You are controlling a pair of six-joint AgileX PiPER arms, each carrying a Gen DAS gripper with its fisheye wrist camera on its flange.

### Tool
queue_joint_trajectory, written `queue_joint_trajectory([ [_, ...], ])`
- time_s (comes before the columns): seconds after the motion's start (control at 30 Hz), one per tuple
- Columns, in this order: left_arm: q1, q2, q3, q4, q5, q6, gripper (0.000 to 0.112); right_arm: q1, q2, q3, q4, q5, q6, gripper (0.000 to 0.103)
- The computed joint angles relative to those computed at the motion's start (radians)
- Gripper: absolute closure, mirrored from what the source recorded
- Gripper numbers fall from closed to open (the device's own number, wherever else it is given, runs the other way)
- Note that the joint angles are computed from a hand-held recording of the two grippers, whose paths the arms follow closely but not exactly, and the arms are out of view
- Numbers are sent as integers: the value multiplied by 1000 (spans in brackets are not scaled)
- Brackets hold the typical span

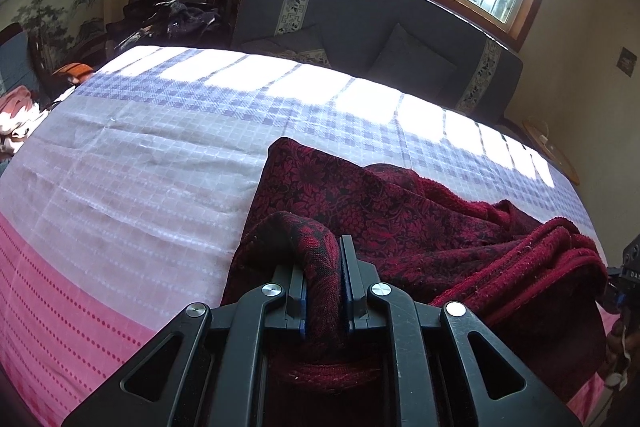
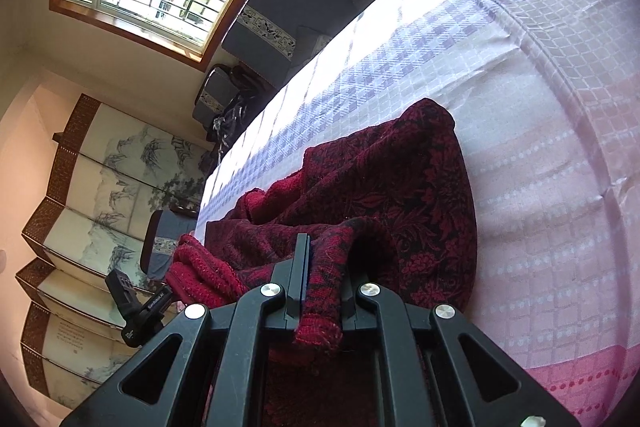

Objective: Fold small clothes
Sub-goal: 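Lower the hem over the folded sleeves near the collar with both grippers, then open both grippers and release the hem onto the folded sweater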

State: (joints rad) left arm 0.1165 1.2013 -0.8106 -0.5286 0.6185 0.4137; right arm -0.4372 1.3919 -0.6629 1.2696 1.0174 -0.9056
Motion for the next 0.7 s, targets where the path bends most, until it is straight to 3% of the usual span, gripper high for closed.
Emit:
queue_joint_trajectory([
  [0.33,-3,53,-37,-10,25,7,95,-1,16,7,22,-9,-19,94],
  [0.53,82,110,-79,-149,130,137,91,-11,29,22,50,-11,-55,92],
  [0.6,145,136,-91,-245,202,212,86,-32,26,37,85,1,-76,87],
  [0.67,201,155,-102,-317,275,266,80,-68,12,61,121,14,-97,65],
  [0.7,230,167,-109,-354,319,293,71,-93,7,75,142,30,-112,57],
])
